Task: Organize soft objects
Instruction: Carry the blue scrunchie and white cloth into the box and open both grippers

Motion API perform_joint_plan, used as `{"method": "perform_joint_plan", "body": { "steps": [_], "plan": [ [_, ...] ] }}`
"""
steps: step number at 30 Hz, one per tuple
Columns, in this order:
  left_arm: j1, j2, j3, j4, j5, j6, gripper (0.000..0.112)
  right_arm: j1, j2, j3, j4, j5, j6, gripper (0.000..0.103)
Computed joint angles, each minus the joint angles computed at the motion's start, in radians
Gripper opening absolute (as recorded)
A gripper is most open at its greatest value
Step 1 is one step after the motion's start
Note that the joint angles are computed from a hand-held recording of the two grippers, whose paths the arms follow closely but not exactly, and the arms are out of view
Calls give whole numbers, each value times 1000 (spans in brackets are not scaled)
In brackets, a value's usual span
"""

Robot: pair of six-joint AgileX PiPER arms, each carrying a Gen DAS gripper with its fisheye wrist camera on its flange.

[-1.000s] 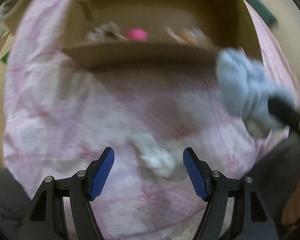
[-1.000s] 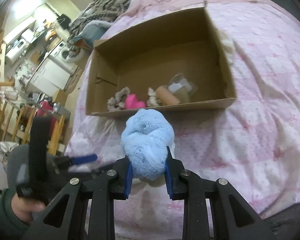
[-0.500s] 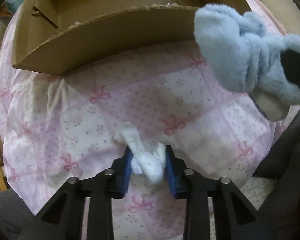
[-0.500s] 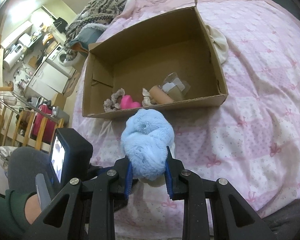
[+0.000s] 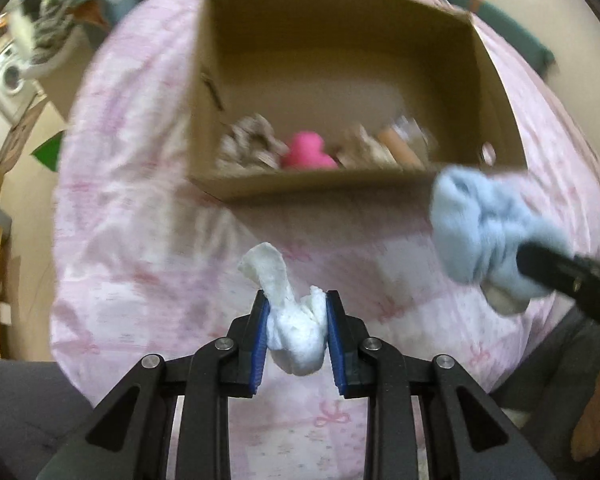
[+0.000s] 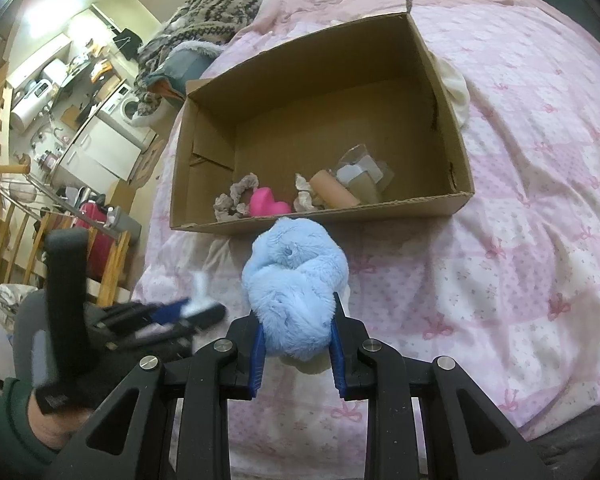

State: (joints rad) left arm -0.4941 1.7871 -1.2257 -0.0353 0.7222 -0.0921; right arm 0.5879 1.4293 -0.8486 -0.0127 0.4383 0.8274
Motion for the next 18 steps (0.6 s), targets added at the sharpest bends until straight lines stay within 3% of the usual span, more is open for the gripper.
{"method": "perform_joint_plan", "body": {
  "steps": [9, 18],
  "plan": [
    [62, -61, -63, -8, 0, -56, 24, -15, -77, 28, 28, -91, -34, 29],
    [97, -17, -290, -24, 59, -13, 24, -67, -118, -41, -26, -85, -19, 29]
  ]
}}
